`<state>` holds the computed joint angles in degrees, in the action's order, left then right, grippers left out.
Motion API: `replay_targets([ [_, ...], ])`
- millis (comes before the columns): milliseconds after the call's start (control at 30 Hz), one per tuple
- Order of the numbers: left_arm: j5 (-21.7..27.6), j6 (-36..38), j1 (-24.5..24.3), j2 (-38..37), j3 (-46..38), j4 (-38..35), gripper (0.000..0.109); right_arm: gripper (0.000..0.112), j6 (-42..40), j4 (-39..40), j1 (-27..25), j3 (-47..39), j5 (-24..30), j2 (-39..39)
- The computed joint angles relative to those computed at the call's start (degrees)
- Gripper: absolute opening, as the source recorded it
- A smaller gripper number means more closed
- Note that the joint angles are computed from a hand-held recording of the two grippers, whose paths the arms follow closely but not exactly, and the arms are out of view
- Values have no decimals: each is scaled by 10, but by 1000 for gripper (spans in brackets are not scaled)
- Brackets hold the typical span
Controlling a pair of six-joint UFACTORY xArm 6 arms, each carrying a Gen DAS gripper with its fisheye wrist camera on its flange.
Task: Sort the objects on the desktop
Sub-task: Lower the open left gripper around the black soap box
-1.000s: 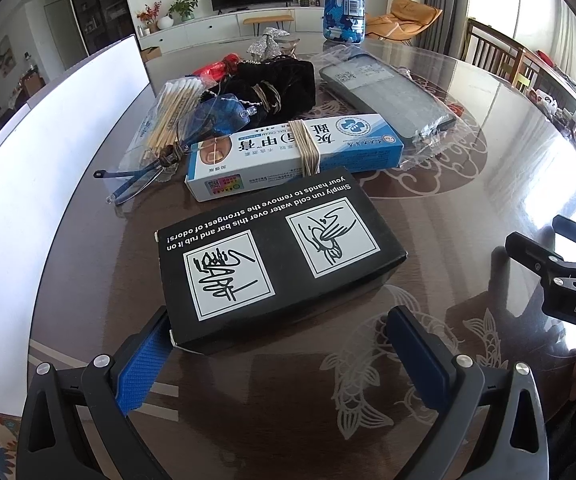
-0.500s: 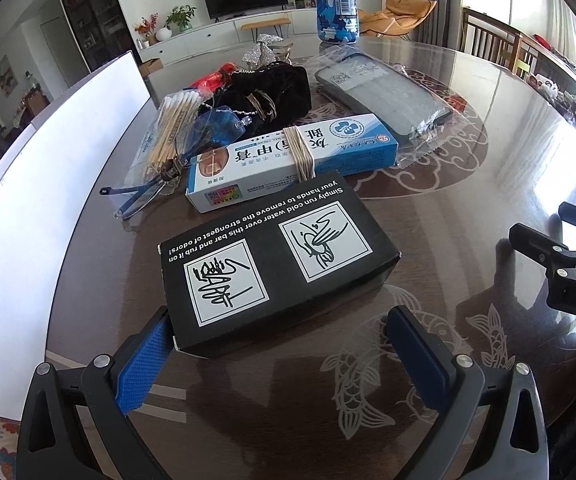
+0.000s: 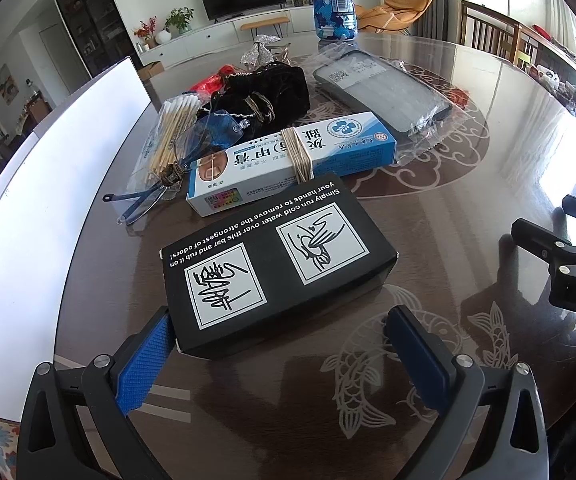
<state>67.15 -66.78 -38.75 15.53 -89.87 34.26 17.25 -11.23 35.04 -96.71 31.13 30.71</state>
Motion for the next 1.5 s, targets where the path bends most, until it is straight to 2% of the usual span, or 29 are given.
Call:
replay_targets([
  [533,6,5,-1,3,-6,-3,103,103,1,-1,0,-1,0,1],
  [767,38,28,-5,17,-33,-12,103,103,2,-1,0,-1,-1,1],
  [933,36,51,4,14,-36,-42,103,103,2,-1,0,-1,-1,1],
  [1100,4,78,28,-5,-12,-112,103,103,3,-2,0,-1,-1,2],
  [1367,43,103,23,13,-47,-124,103,103,2,-1,0,-2,0,1],
  [1500,42,111,24,14,-48,-128,103,103,2,-1,1,-2,0,1],
])
